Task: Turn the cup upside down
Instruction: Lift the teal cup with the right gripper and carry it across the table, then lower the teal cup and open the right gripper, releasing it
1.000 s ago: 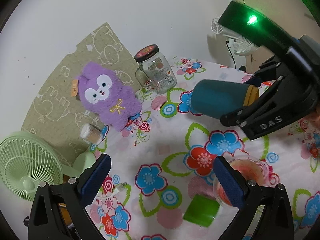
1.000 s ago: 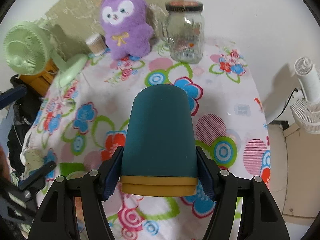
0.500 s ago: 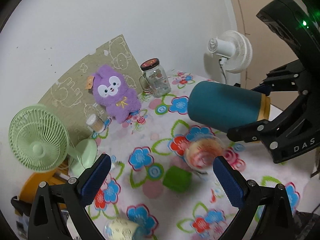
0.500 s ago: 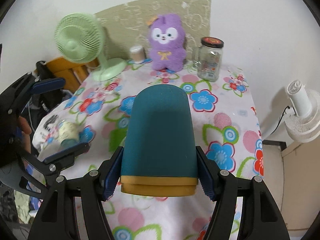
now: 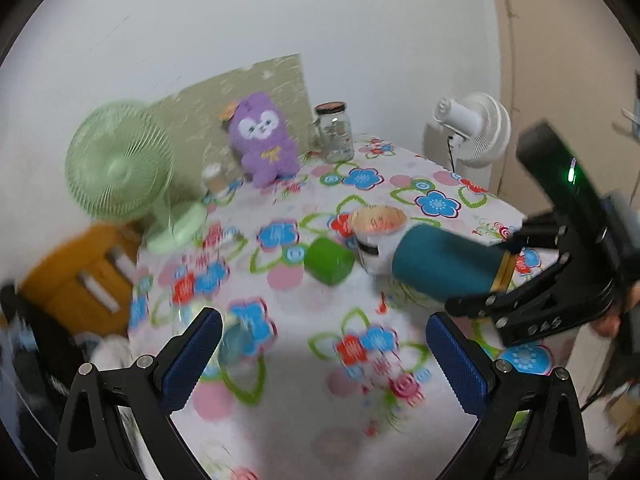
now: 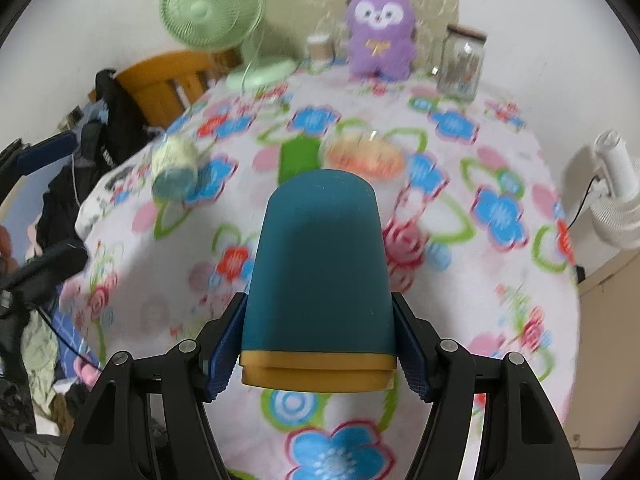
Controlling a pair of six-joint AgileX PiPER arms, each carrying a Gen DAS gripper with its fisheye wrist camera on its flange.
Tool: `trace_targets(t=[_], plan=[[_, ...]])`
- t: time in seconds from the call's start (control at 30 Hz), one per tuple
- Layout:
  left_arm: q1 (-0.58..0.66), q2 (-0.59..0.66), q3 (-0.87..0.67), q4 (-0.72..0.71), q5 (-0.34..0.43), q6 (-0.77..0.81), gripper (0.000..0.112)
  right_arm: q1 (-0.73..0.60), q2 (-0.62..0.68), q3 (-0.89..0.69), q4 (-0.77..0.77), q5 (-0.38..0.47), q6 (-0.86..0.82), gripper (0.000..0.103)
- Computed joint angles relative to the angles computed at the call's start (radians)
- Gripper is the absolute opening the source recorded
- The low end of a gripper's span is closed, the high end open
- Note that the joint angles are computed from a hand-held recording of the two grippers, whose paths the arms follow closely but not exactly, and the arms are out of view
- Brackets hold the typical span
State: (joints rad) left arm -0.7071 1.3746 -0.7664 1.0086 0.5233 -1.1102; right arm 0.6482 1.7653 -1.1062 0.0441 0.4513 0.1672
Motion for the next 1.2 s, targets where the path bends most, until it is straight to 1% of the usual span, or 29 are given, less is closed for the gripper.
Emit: trace_targets(t=[0.03, 0.07, 0.1, 0.13, 0.2, 0.23, 0.3, 0.4, 0.53, 0.63, 0.67, 0.77, 0.83, 0.9, 1.03, 1.1, 1.2], plan=[[-0.017, -0.013, 0.029, 0.04, 0.01, -0.077, 0.103, 0.014, 0.007, 0.016, -0.013, -0.015, 0.022, 0.07], [-0.026, -0.02, 0.048, 0.065, 0.013, -0.122, 0.103, 0.028, 0.012, 0.026, -0.038, -0.025, 0.054, 0.07], [-0.045, -0.026, 0.071, 0.1, 0.03, -0.192, 0.103, 0.046, 0.021, 0.035, -0.065, -0.037, 0.092, 0.07], [-0.071, -0.021, 0.087, 0.134, 0.064, -0.264, 0.103, 0.053, 0.027, 0.039, -0.067, -0.044, 0.098, 0.07], [-0.101, -0.019, 0.112, 0.168, 0.092, -0.347, 0.103, 0.073, 0.035, 0.052, -0.09, -0.064, 0.137, 0.07], [-0.114, -0.018, 0.127, 0.188, 0.107, -0.399, 0.103, 0.086, 0.036, 0.059, -0.127, -0.071, 0.18, 0.07], [-0.123, -0.018, 0.148, 0.223, 0.125, -0.482, 0.103, 0.108, 0.041, 0.062, -0.212, -0.08, 0.276, 0.07], [-0.112, -0.03, 0.179, 0.259, 0.119, -0.604, 0.103, 0.134, 0.058, 0.06, -0.298, -0.083, 0.377, 0.07], [-0.089, -0.028, 0.189, 0.264, 0.075, -0.658, 0.103, 0.158, 0.084, 0.059, -0.36, -0.087, 0.445, 0.07], [-0.101, -0.016, 0.189, 0.274, 0.073, -0.696, 0.103, 0.19, 0.094, 0.071, -0.491, -0.084, 0.581, 0.07], [-0.104, -0.011, 0.186, 0.272, 0.075, -0.697, 0.103, 0.194, 0.095, 0.077, -0.51, -0.087, 0.608, 0.07], [-0.116, 0.011, 0.173, 0.268, 0.087, -0.706, 0.103, 0.201, 0.085, 0.095, -0.523, -0.102, 0.63, 0.071], [-0.109, 0.018, 0.168, 0.263, 0.073, -0.71, 0.103, 0.209, 0.081, 0.103, -0.539, -0.099, 0.648, 0.072], [-0.099, 0.019, 0.168, 0.255, 0.059, -0.708, 0.103, 0.218, 0.077, 0.111, -0.563, -0.101, 0.67, 0.082], [-0.088, 0.029, 0.161, 0.251, 0.045, -0.725, 0.103, 0.228, 0.056, 0.134, -0.595, -0.113, 0.702, 0.09], [-0.087, 0.034, 0.151, 0.234, 0.045, -0.714, 0.103, 0.232, 0.048, 0.141, -0.61, -0.115, 0.712, 0.095], [-0.084, 0.037, 0.139, 0.211, 0.036, -0.702, 0.103, 0.224, 0.035, 0.156, -0.602, -0.121, 0.7, 0.096]])
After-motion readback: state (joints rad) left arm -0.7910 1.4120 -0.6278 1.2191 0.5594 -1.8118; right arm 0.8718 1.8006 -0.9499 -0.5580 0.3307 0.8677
